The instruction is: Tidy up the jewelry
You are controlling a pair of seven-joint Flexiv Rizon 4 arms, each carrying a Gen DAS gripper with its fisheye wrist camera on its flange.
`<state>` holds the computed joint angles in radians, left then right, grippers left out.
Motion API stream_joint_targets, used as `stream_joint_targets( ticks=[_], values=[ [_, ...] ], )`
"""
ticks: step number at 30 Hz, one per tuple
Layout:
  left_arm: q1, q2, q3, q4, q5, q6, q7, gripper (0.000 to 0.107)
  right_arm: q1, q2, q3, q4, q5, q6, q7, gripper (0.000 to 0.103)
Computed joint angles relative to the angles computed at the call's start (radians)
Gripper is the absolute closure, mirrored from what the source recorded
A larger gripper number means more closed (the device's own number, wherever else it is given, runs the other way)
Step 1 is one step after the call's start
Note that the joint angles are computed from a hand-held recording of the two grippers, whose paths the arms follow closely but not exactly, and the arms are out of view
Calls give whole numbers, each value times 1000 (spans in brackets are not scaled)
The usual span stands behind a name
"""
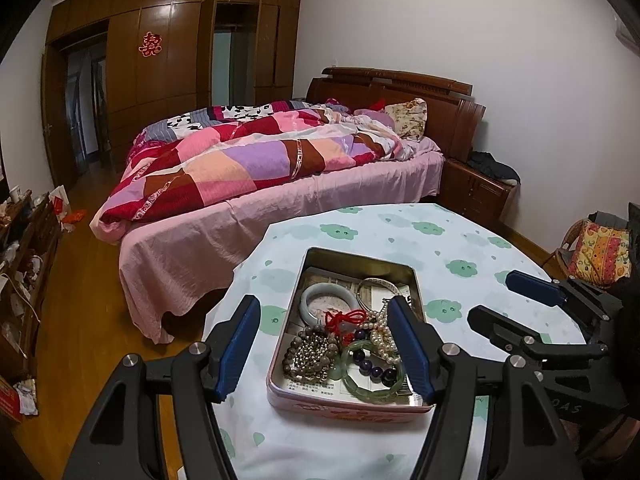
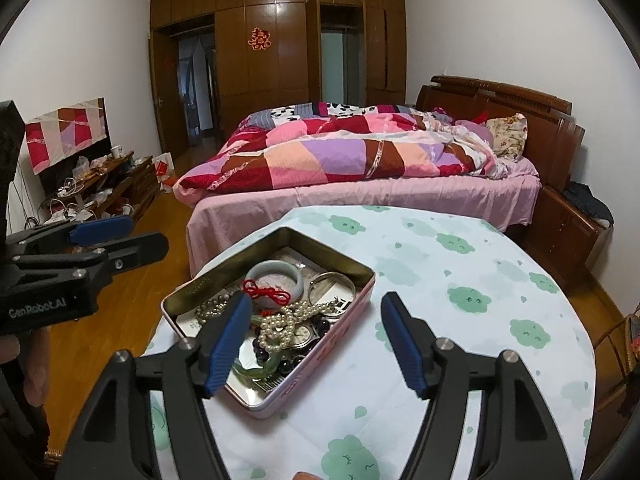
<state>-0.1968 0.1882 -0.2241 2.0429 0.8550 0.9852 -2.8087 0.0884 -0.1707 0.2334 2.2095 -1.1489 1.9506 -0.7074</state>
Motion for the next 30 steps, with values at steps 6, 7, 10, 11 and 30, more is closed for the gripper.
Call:
stream_joint_targets(
  ticks=[6,7,10,11,30],
  values=[
    [0,3,0,1,-9,3,21,41,5,15,-8,15,29,4,-26,30],
    [0,5,1,2,-12,4,24,41,5,15,-8,14,29,3,-26,30],
    [1,5,-5,-1,-10,-3,25,41,4,19,-10,18,33,5,-28,30],
    [1,5,-4,0,-13,-3,26,41,8,21,-12,21,42,5,-36,29],
    [-4,3,-9,-10,-11,-13,37,41,24,32,-38,31,42,24,-35,27]
  ],
)
